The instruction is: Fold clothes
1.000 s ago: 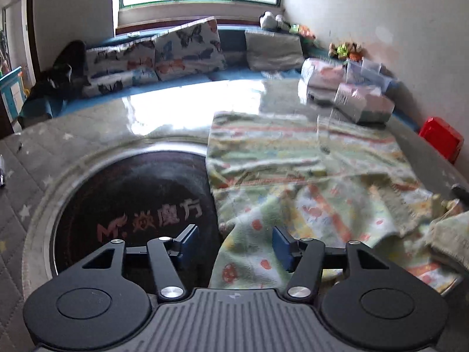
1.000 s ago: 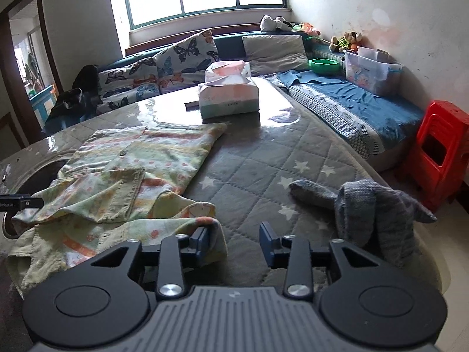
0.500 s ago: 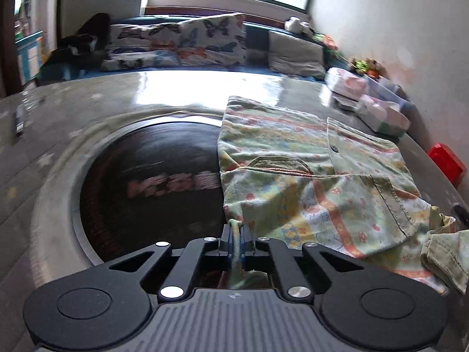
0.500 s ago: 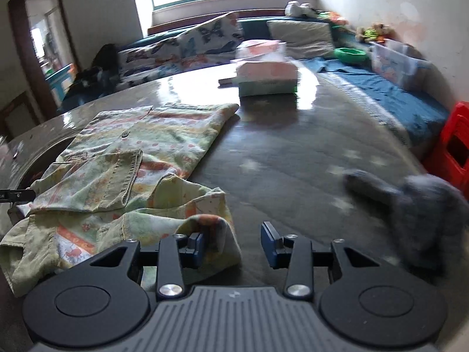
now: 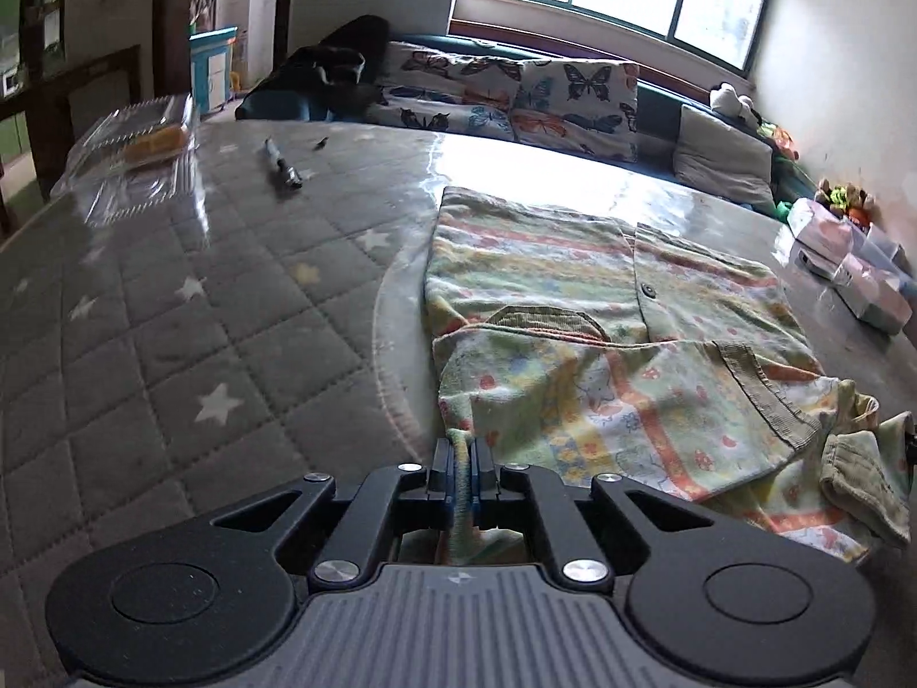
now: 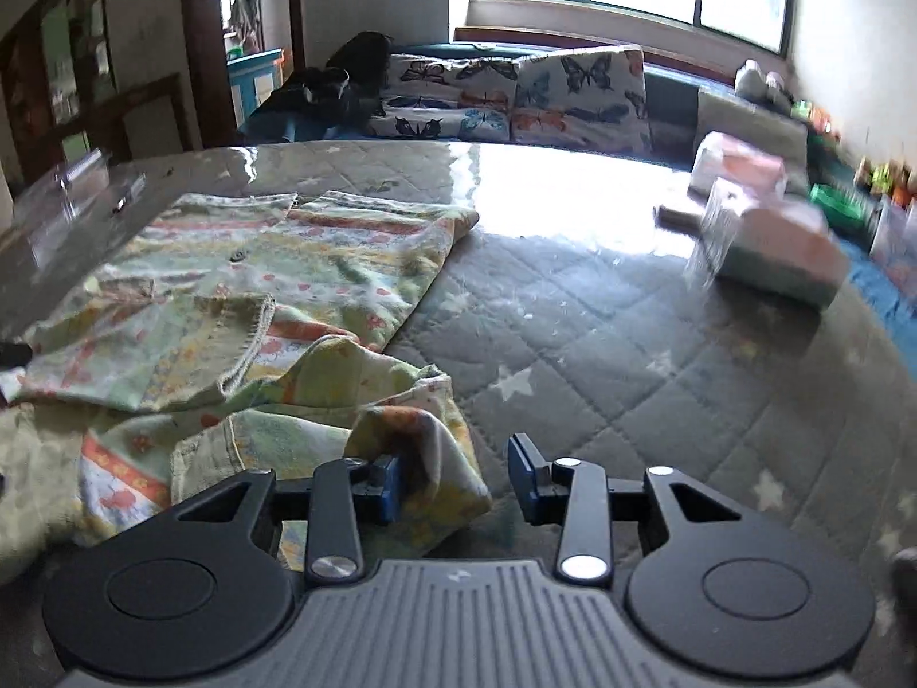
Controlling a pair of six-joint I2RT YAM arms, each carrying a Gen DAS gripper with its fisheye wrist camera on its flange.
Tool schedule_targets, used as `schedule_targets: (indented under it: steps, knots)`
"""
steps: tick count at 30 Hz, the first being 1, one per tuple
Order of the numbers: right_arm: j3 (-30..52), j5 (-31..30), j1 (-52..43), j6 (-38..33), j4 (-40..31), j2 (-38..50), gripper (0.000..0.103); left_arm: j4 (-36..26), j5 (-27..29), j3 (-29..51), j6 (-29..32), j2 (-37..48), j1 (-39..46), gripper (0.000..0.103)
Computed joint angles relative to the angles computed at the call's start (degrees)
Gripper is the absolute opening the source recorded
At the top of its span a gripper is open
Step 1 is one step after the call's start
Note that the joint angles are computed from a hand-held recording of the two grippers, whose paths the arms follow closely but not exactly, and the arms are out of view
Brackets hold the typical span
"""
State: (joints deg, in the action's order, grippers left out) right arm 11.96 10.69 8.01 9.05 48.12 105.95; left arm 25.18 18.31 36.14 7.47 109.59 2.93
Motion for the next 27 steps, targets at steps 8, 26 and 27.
schedule_targets:
  steps: [8, 26, 27]
  knots:
    - [-10.2, 2.0, 0.6, -2.4, -14.1, -26.2, 0.045, 3.0, -5.5, -1.7, -2.2, -1.1, -3.2, 0.06]
    - [-1.7, -0.5, 16.2, 0.3, -2.7, -3.7, 0.034, 6.3, -11.1, -8.2, -2.5, -10.0, -7.8, 0.103]
    - [-2.2, -1.1, 15.6, 0.5, -1.8, -3.5, 0.026, 6.2, -11.2, -8.4, -2.4, -10.3, -8.2, 0.103]
